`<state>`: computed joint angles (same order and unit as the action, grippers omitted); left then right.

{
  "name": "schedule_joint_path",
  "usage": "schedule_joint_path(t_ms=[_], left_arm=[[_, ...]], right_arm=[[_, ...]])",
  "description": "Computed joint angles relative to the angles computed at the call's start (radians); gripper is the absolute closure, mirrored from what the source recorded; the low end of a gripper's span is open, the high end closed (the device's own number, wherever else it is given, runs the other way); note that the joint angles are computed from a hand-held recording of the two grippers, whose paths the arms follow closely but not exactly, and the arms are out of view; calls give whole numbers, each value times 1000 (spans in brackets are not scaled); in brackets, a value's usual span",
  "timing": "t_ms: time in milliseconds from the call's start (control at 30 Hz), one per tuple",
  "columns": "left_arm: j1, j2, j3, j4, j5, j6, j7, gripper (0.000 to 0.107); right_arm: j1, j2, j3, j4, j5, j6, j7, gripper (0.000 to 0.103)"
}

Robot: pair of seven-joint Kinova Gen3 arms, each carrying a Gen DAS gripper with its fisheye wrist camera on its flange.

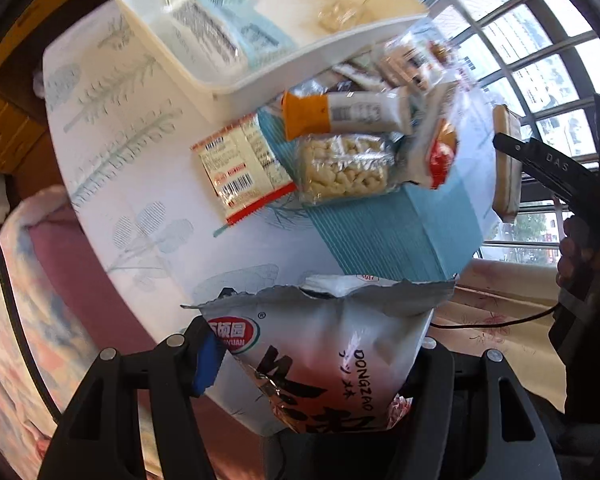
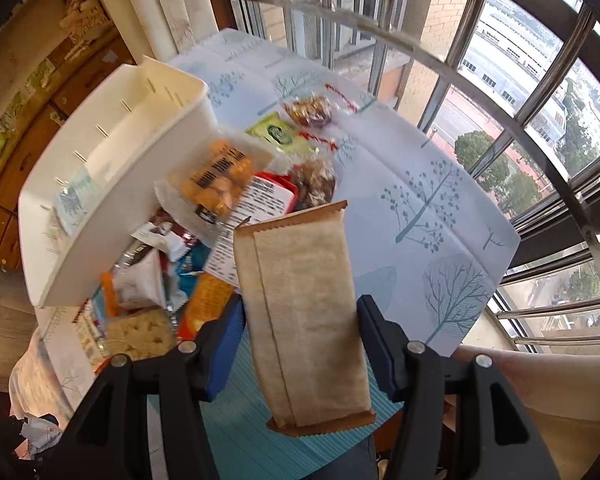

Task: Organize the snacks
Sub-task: 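Lift both snacks over the white tray and release them inside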

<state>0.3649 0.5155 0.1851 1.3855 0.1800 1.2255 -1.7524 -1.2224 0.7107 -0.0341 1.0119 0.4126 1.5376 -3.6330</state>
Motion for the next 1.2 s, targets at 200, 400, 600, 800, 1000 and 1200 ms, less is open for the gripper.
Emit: schedule_joint_path(t_ms=[200,400,600,800,1000,1200], left_arm=[[-16,-89,1,0,12,31,-7,44],[-18,-134,-11,-46,9,42,29,44],[5,-134,-21,-119,-22,38,107,44],[77,-87,-38,-233,-104,57,263,44],[138,-15,-56,-365,-151,75,423,44],[192,56,-78,-477,-193,63,561,43]], right_arm=[[-31,-2,16,-86,75,54,81,46],[-41,8,43,-179,140,68,208,46],[-29,-4,61,-204,178,29,339,46],[31,-87,43,-80,201,-141,451,46],[116,-161,14,43,207,-319,559,45],[219,-210,-14,152,185,-512,703,45]])
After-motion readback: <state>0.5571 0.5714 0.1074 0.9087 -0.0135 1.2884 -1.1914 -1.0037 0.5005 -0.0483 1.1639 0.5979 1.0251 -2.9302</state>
